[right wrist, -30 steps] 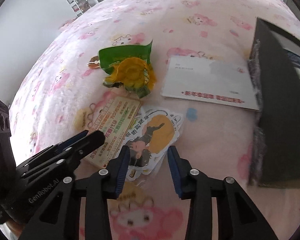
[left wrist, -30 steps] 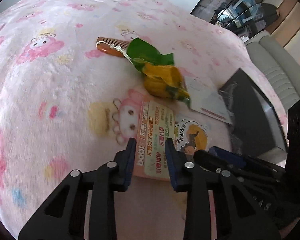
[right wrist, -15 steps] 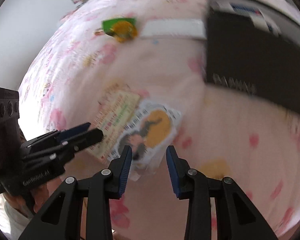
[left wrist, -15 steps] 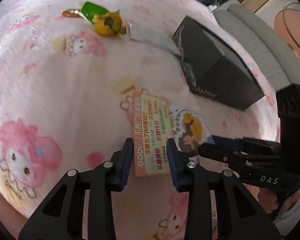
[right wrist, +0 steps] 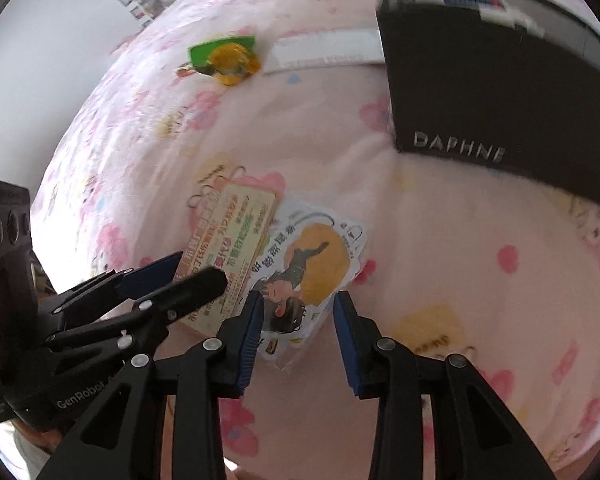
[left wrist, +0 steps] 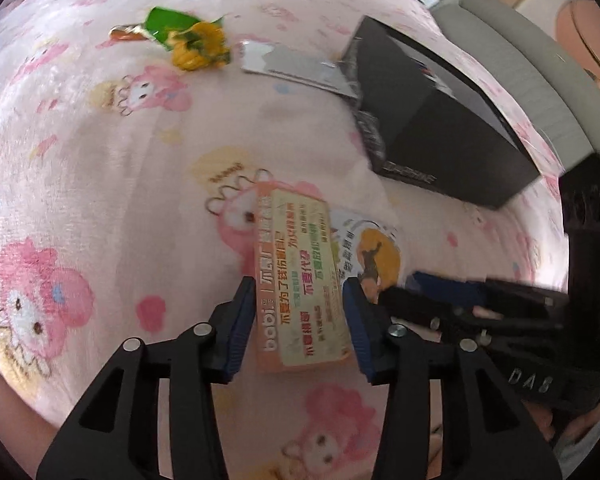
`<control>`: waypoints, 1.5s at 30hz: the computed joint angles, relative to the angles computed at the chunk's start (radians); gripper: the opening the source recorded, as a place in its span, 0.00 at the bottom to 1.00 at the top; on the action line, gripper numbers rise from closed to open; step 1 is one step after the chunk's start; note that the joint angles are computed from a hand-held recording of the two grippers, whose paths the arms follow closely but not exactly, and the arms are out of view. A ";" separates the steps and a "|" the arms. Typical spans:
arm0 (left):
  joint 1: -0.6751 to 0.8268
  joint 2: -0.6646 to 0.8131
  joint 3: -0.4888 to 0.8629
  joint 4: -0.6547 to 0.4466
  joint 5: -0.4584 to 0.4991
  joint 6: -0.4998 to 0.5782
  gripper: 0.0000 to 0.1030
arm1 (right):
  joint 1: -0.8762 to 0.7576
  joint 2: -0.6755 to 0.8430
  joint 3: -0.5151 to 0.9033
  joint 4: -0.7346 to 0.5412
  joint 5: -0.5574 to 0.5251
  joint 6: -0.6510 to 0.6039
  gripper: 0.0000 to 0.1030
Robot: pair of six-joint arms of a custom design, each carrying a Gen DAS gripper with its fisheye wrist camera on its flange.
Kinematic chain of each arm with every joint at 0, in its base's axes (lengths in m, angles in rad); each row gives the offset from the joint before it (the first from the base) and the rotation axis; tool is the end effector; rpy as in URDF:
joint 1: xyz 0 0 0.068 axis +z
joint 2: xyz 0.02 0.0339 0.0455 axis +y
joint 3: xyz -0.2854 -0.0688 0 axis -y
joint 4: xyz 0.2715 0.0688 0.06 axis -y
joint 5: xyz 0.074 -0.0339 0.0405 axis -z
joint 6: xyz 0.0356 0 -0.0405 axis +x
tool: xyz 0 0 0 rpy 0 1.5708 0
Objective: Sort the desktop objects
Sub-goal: 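Lift the orange card with the left gripper and carry it over the box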
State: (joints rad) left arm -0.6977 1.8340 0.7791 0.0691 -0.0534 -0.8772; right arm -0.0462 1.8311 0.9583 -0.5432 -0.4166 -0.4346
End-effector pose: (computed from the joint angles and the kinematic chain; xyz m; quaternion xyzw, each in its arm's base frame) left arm 0.2624 -0.2175 0.0912 -0.0935 0.9526 -0.1862 0.2215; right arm 0.3307 -0.0009 0.1146 -0.2039 0.9540 0.1822 0.1226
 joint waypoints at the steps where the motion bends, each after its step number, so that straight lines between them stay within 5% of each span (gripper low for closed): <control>1: -0.002 -0.002 -0.003 0.001 0.005 -0.001 0.43 | -0.011 -0.019 -0.012 0.001 -0.006 -0.010 0.32; 16: -0.028 0.075 0.078 -0.072 -0.008 -0.030 0.40 | -0.027 0.082 -0.013 0.079 -0.027 0.041 0.33; 45: -0.170 0.093 0.529 -0.349 -0.110 0.091 0.39 | -0.374 -0.164 0.159 -0.203 -0.269 -0.096 0.34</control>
State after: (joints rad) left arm -0.8675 1.9269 1.3085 -0.2796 -0.1637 -0.7863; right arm -0.4205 1.6667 1.1173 -0.7458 -0.6859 -0.5306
